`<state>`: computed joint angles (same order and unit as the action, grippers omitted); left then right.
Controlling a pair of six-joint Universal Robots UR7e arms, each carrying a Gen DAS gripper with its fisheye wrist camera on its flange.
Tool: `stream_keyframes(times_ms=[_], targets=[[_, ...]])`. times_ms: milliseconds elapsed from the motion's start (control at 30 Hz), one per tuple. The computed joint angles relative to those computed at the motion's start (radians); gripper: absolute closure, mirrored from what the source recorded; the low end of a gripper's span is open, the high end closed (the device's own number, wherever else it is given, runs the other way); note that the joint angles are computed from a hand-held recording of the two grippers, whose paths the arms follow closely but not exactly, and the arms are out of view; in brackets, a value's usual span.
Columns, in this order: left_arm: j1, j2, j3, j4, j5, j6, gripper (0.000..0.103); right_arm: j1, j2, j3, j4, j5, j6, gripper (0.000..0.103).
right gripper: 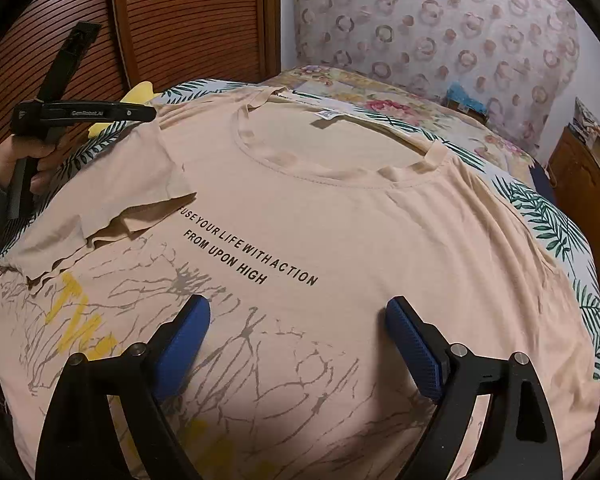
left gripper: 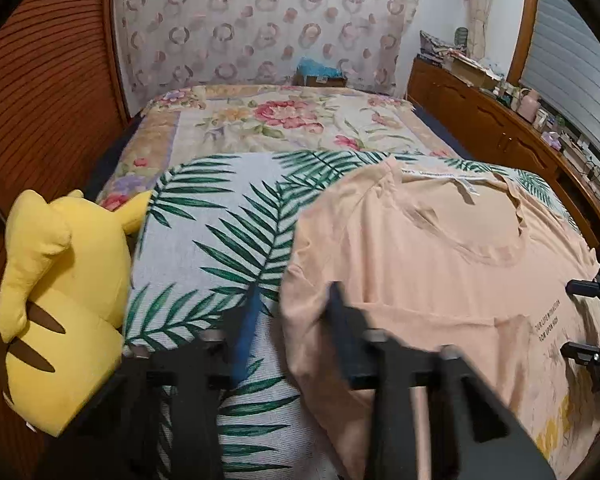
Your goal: Fold small clothes
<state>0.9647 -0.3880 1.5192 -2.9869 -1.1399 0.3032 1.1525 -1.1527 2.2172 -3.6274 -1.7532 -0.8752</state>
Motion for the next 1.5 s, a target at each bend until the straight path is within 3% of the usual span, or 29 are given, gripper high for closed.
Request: stream_keyframes(times_ms=[33, 133, 367, 700, 767, 833, 967, 1033, 1133, 1500], targets=[[0.001, -0.001, -0.006, 0.017, -0.007, -0.005, 0.093, 0.0, 0.001, 0.0, -0.001, 0.0, 0.0, 0.012], [-0.007, -0.009, 0.005, -0.004, -0.002, -0.004, 0.097, -0.001, 0.0, 0.0, -0.001, 0.001, 0.0, 0.012], [-0.009, -0.009, -0.029, -0.066, 0.051, 0.038, 0.097, -0.003, 0.0, 0.0, -0.001, 0.004, -0.002, 0.011], [0.007, 0.0, -0.039, -0.084, 0.063, 0.06, 0.097, -0.005, -0.002, 0.0, -0.001, 0.01, -0.006, 0.011], [0.006, -0.014, -0.014, -0.098, 0.046, 0.063, 0.087, -0.006, -0.002, 0.0, -0.001, 0.012, -0.007, 0.011], [0.001, -0.03, 0.022, -0.135, 0.031, 0.08, 0.065, -0.007, -0.002, 0.001, -0.001, 0.013, -0.008, 0.01], [-0.012, -0.075, 0.099, -0.177, -0.015, 0.098, 0.047, -0.008, -0.001, 0.001, -0.001, 0.015, -0.009, 0.009], [-0.019, -0.094, 0.138, -0.211, -0.041, 0.104, 0.022, -0.008, -0.001, 0.001, -0.002, 0.014, -0.008, 0.009], [-0.029, -0.119, 0.188, -0.246, -0.067, 0.107, 0.021, -0.008, -0.002, 0.002, -0.002, 0.016, -0.01, 0.008], [-0.089, -0.162, 0.351, -0.394, -0.041, 0.06, 0.021, -0.011, 0.001, 0.002, 0.003, 0.015, -0.012, 0.001]])
